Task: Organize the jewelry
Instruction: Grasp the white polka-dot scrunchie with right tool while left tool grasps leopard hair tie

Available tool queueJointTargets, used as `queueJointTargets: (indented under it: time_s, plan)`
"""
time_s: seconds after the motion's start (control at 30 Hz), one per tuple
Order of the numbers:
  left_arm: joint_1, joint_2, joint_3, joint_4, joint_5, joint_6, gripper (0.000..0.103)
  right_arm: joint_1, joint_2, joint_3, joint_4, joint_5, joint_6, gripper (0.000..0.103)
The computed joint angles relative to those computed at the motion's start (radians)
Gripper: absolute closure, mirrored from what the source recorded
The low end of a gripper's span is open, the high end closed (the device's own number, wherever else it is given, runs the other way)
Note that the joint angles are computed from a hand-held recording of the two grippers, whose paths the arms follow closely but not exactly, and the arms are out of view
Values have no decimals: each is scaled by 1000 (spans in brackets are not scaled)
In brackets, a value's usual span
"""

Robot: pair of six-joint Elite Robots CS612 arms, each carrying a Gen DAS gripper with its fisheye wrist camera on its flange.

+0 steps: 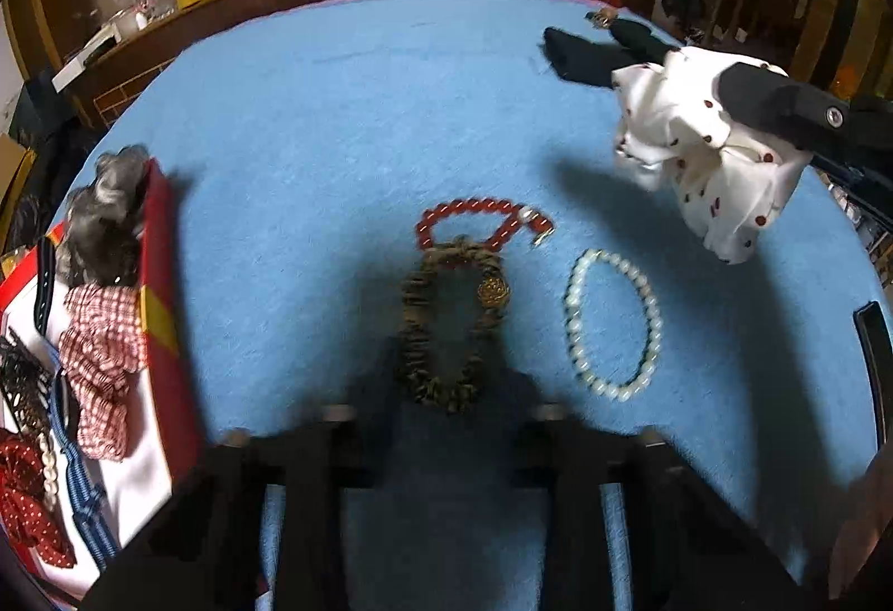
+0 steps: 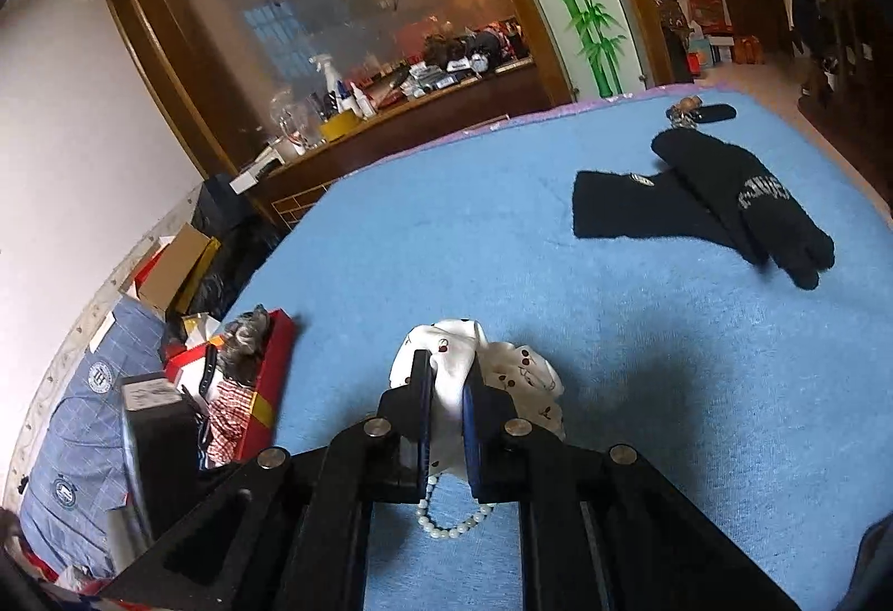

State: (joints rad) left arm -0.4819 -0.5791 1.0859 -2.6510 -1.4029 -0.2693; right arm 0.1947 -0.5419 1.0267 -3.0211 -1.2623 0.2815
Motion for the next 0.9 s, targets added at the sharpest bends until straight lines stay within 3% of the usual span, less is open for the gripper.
queueJointTargets:
  time_s: [0.27, 0.67, 0.9]
  plan:
    - [5, 3, 12, -50, -22, -2, 93, 4, -6, 10, -9, -4, -6, 92]
    - [8, -10, 30, -72, -36, 28, 93, 16, 1, -17, 105, -44, -45, 92]
    - [9, -17, 43, -99, -43, 27, 93, 17, -4, -5, 80, -49, -42, 92]
